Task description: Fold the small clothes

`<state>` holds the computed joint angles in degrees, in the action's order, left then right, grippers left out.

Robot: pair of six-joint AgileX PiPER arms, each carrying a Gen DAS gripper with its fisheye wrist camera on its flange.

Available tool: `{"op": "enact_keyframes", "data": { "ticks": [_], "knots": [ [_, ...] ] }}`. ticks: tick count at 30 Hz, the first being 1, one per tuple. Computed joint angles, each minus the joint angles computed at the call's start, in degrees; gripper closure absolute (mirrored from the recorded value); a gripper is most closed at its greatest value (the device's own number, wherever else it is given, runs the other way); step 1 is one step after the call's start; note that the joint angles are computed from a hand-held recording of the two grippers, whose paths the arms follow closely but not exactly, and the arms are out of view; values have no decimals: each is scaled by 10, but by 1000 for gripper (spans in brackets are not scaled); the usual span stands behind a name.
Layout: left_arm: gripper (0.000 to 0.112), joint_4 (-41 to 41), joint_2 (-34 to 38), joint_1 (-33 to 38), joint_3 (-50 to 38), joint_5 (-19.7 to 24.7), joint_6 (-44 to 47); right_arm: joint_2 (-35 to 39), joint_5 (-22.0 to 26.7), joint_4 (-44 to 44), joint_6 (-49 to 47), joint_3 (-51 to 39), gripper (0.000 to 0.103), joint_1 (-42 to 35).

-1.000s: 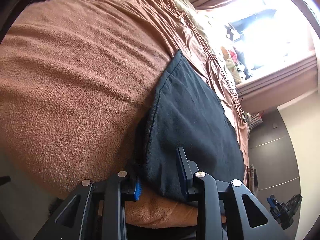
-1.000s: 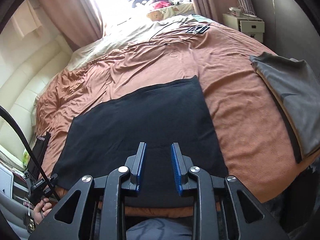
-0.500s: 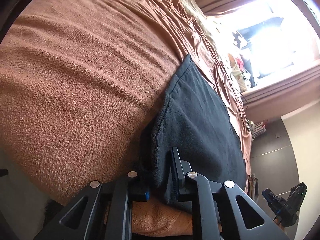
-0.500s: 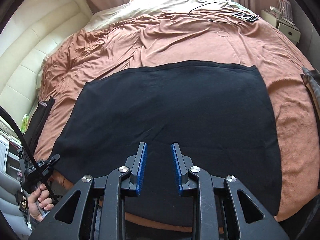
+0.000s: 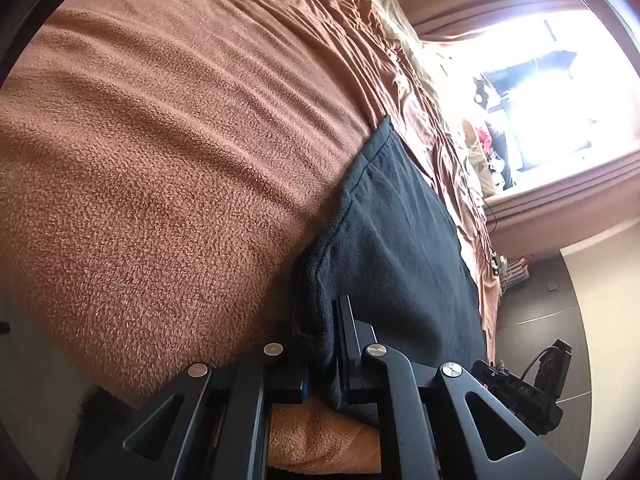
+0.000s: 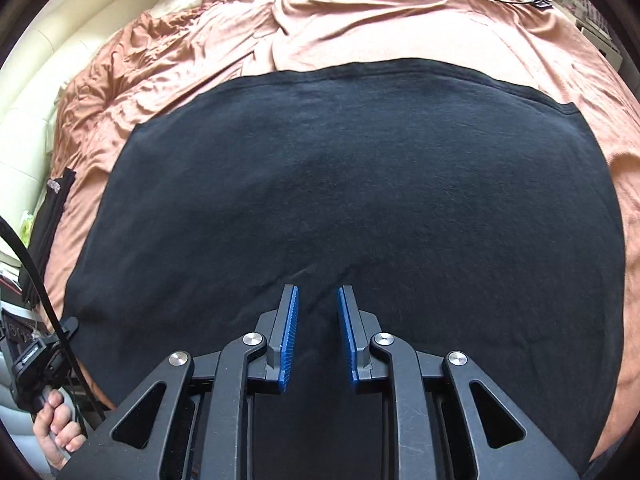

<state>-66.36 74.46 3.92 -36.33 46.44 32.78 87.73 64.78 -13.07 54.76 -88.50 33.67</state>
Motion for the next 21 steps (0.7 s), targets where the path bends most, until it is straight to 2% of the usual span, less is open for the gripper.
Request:
{"op": "enact_keyframes", "data": {
  "ticks": [4,8,14,21],
  "knots": [
    [102,-4,2,0,0,-1,-4,42,-7,9,-31,-38,97,-33],
    [102,8,-1,-11,-4,-12,-23,89,-7,36,-70,-97,98,-70],
    [102,21,-4,-28,-8,-29,-48,152,-5,39,-75,-171,100,-102],
    [103,23,-1,-25,-9,-27,-59,255,50,39,-102,-324,100,-124]
  ]
}}
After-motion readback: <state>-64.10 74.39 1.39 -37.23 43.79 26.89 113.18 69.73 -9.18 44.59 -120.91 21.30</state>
